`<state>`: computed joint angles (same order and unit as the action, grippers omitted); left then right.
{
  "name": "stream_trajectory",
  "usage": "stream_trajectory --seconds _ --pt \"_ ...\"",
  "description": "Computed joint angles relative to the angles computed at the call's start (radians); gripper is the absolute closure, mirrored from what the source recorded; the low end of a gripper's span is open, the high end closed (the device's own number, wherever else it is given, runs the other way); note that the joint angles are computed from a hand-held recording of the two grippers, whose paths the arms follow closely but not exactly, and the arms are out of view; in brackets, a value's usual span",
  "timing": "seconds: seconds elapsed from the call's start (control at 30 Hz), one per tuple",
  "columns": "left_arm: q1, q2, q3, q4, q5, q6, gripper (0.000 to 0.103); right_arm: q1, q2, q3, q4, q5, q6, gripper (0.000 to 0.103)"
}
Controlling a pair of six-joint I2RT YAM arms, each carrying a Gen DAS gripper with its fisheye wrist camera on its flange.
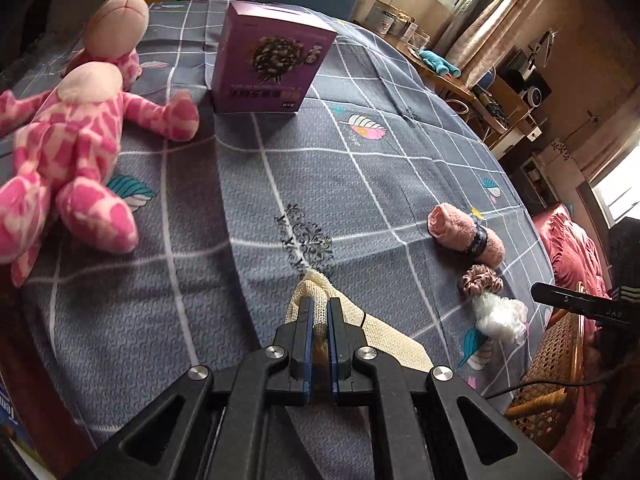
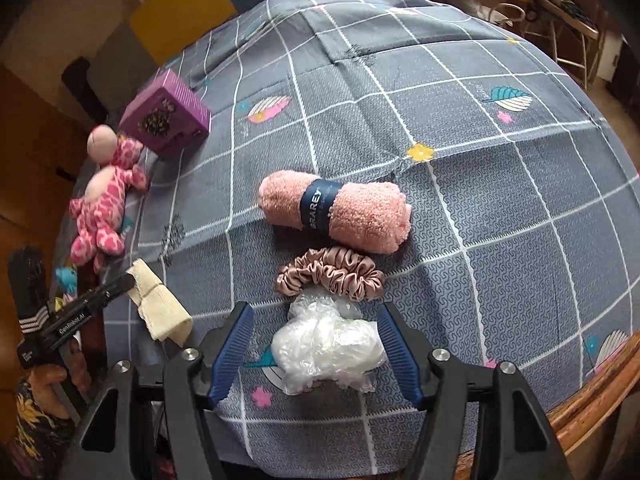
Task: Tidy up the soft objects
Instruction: 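Grasp the clear plastic bag with the right tool, then carry the cream mesh bundle over the gold tray with the left tool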
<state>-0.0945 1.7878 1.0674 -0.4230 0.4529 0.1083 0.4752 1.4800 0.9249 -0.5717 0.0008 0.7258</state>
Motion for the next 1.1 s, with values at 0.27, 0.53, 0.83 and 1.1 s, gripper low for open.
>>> stream_trajectory --seconds 0.27,0.53,0.83,1.1 --pt "0.02 -0.102 -0.103 0.039 -0.061 0.064 0.06 0.023 0.293 0.25 -0.238 0.008 -0.162 0.034" --pt "0.036 -0.154 -0.166 0.032 -0.031 0.083 0.056 0.083 0.33 0.282 -0.267 0.024 -0.216 0.05" --pt "-0.01 -0.111 -0.154 0.014 0.001 0.036 0.056 0.124 0.271 0.223 -0.19 -0.066 -0.24 0.062" --pt "-0.061 -0.063 -0.127 0.029 -0.018 -0.02 0.053 0.145 0.31 0.249 -0.201 -0.066 -0.26 0.041"
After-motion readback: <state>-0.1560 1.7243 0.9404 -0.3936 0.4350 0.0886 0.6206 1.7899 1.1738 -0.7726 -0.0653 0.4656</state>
